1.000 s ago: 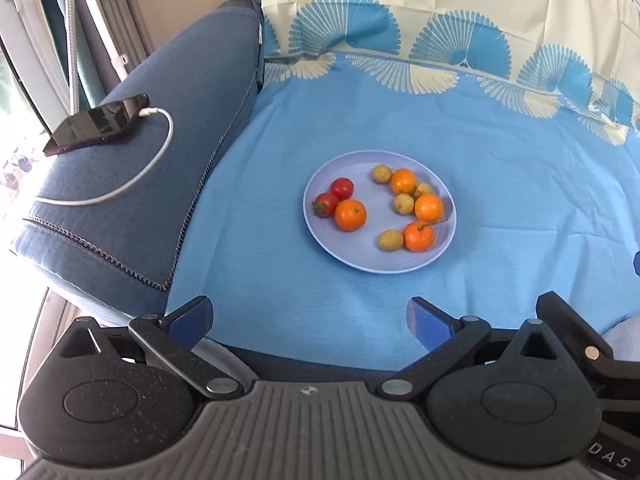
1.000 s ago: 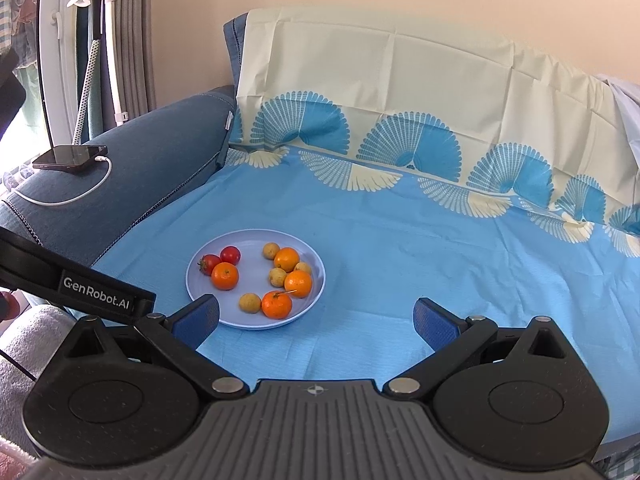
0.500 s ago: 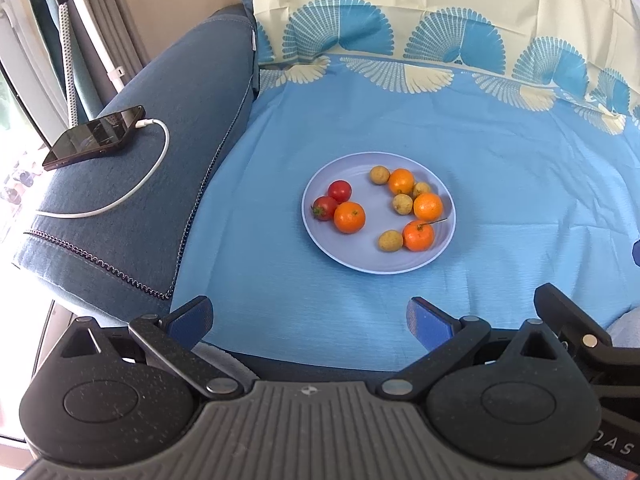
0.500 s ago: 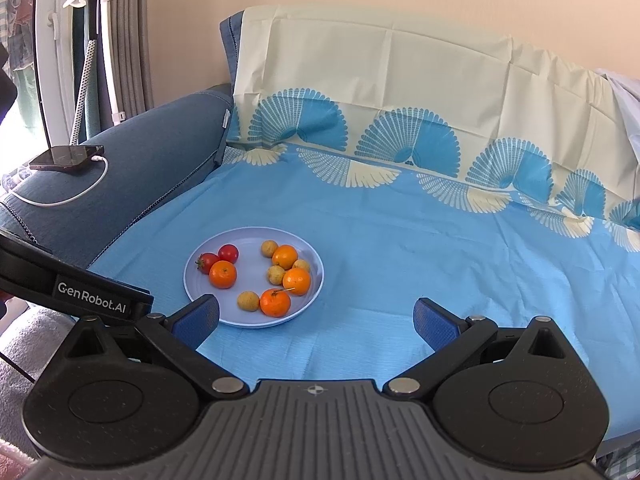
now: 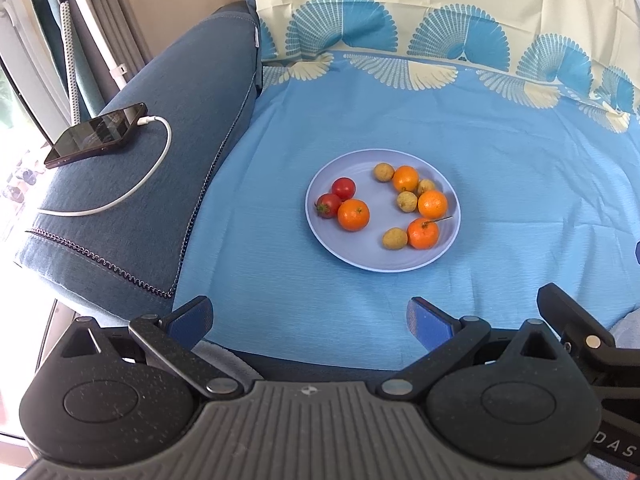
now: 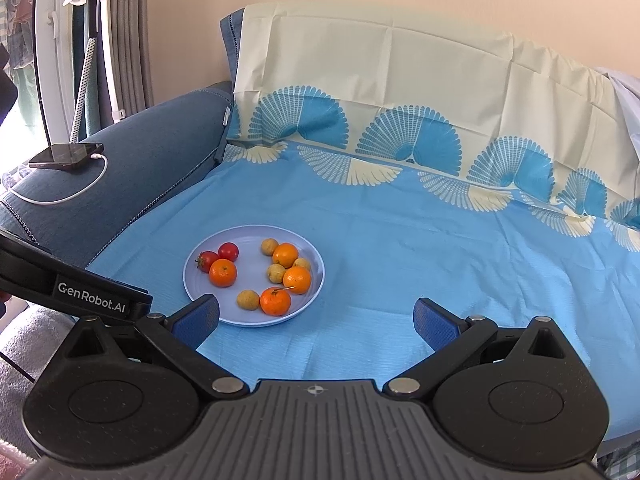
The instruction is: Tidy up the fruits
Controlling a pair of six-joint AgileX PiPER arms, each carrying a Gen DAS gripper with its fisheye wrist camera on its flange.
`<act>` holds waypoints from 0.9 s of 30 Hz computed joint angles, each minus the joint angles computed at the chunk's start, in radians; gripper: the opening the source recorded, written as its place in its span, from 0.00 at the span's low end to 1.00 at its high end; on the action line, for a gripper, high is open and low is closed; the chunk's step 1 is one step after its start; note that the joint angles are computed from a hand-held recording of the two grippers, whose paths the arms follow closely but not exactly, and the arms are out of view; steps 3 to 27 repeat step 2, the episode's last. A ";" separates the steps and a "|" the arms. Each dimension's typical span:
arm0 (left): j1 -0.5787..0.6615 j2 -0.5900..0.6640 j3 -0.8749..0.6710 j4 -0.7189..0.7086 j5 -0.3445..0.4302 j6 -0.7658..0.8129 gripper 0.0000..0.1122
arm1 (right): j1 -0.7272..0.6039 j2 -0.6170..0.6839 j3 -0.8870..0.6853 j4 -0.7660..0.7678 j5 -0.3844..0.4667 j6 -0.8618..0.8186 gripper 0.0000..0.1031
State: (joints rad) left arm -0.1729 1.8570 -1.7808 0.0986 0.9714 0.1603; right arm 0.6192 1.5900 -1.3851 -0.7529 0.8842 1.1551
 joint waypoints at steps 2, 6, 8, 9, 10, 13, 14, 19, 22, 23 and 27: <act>-0.002 0.001 0.000 0.007 -0.002 -0.009 0.91 | 0.001 -0.002 0.002 0.000 -0.003 0.001 0.99; -0.002 0.001 0.000 0.007 -0.002 -0.009 0.91 | 0.001 -0.002 0.002 0.000 -0.003 0.001 0.99; -0.002 0.001 0.000 0.007 -0.002 -0.009 0.91 | 0.001 -0.002 0.002 0.000 -0.003 0.001 0.99; -0.002 0.001 0.000 0.007 -0.002 -0.009 0.91 | 0.001 -0.002 0.002 0.000 -0.003 0.001 0.99; -0.002 0.001 0.000 0.007 -0.002 -0.009 0.91 | 0.001 -0.002 0.002 0.000 -0.003 0.001 0.99; -0.002 0.001 0.000 0.007 -0.002 -0.009 0.91 | 0.001 -0.002 0.002 0.000 -0.003 0.001 0.99; -0.002 0.001 0.000 0.007 -0.002 -0.009 0.91 | 0.001 -0.002 0.002 0.000 -0.003 0.001 0.99; -0.002 0.001 0.000 0.007 -0.002 -0.009 0.91 | 0.001 -0.002 0.002 0.000 -0.003 0.001 0.99; -0.002 0.001 0.000 0.007 -0.002 -0.009 0.91 | 0.001 -0.002 0.002 0.000 -0.003 0.001 0.99; -0.002 0.001 0.000 0.007 -0.002 -0.009 0.91 | 0.001 -0.002 0.002 0.000 -0.003 0.001 0.99; -0.002 0.001 0.000 0.007 -0.002 -0.009 0.91 | 0.001 -0.002 0.002 0.000 -0.003 0.001 0.99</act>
